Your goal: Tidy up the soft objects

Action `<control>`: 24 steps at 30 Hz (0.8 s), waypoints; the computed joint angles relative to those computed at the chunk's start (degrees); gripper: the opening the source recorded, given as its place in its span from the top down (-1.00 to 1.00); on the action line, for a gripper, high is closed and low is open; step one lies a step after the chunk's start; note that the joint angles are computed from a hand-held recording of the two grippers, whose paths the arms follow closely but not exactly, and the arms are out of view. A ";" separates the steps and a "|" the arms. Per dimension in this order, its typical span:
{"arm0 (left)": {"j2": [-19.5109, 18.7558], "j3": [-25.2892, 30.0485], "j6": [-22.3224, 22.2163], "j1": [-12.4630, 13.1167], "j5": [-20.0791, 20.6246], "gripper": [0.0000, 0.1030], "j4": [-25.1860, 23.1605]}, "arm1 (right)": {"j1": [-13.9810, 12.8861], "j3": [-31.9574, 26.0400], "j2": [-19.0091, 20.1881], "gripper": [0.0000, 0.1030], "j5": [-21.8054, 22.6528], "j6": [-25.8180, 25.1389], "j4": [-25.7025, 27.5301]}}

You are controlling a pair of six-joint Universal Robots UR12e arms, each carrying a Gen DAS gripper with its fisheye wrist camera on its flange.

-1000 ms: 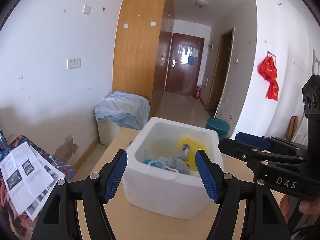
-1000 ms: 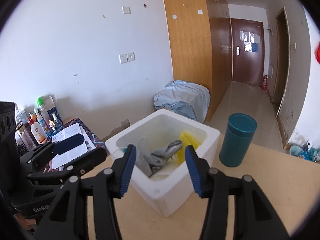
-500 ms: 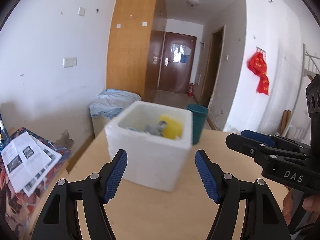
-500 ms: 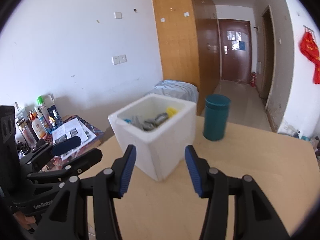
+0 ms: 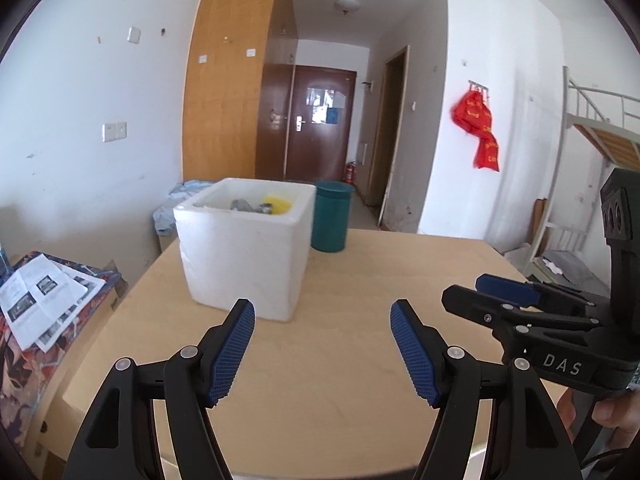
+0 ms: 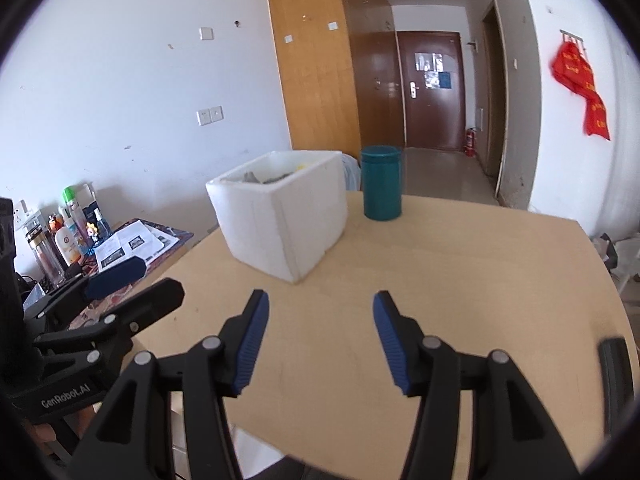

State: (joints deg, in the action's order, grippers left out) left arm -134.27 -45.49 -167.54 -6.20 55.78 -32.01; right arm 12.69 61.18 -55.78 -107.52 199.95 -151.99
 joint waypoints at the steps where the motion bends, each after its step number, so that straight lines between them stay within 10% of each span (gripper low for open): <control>1: 1.04 -1.99 0.66 0.10 -0.57 -0.39 0.58 | 0.29 1.03 -0.48 -0.15 -0.77 0.44 -0.43; 24: 9.81 -19.82 5.96 0.58 -5.58 -0.83 9.58 | 3.00 16.13 -7.69 -0.64 -12.61 11.72 -5.43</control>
